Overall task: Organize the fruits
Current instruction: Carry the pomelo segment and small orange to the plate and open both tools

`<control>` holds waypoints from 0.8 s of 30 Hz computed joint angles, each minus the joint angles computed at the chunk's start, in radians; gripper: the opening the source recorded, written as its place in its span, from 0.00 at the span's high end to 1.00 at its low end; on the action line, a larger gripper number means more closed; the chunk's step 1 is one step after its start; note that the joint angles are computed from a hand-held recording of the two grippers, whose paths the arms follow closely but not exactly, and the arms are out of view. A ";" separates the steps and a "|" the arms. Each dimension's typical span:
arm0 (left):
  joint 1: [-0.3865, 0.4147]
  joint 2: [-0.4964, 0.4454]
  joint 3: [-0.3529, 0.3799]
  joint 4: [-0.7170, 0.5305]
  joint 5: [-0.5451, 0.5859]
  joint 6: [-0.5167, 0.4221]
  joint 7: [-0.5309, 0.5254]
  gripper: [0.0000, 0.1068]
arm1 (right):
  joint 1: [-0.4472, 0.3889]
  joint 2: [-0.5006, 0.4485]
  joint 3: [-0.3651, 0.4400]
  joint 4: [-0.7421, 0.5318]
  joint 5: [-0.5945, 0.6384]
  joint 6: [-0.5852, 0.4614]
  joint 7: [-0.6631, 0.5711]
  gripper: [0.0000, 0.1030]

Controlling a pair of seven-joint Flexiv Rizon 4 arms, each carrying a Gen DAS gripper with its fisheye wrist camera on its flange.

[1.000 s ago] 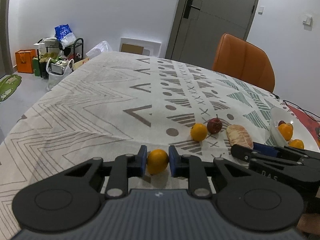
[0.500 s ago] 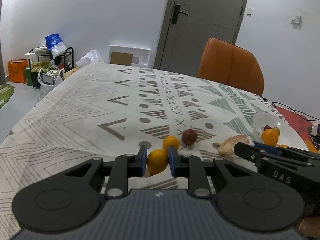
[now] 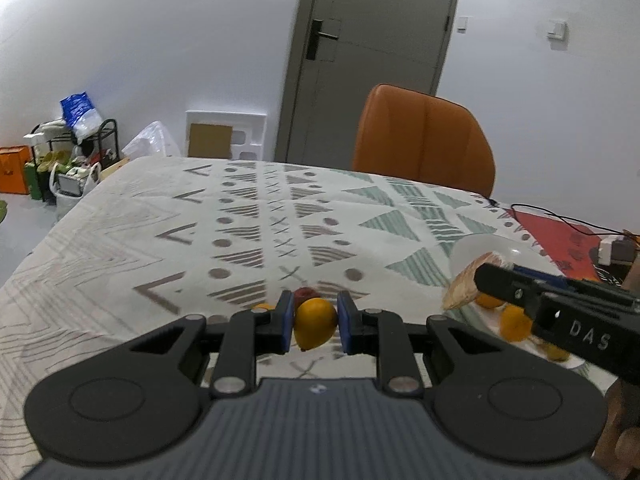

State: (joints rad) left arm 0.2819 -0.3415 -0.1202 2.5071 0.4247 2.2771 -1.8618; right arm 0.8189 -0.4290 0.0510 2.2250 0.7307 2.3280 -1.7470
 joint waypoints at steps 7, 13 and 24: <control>-0.066 -0.011 -0.010 -0.026 -0.037 -0.003 0.020 0.80 | -0.040 0.025 0.001 0.033 0.016 0.035 -0.001 0.75; -0.119 -0.026 -0.022 -0.051 -0.071 -0.012 0.038 0.80 | -0.077 0.038 0.006 0.057 0.040 0.055 -0.012 0.75; -0.190 -0.055 -0.050 -0.098 -0.115 -0.037 0.068 0.80 | -0.133 0.049 0.002 0.093 0.069 0.068 -0.016 0.75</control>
State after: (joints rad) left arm 0.0914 -0.3965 -0.1705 2.4092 0.3093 2.2401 -1.7938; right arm 0.6857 -0.3799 0.0533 2.3184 0.7995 2.3961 -1.7631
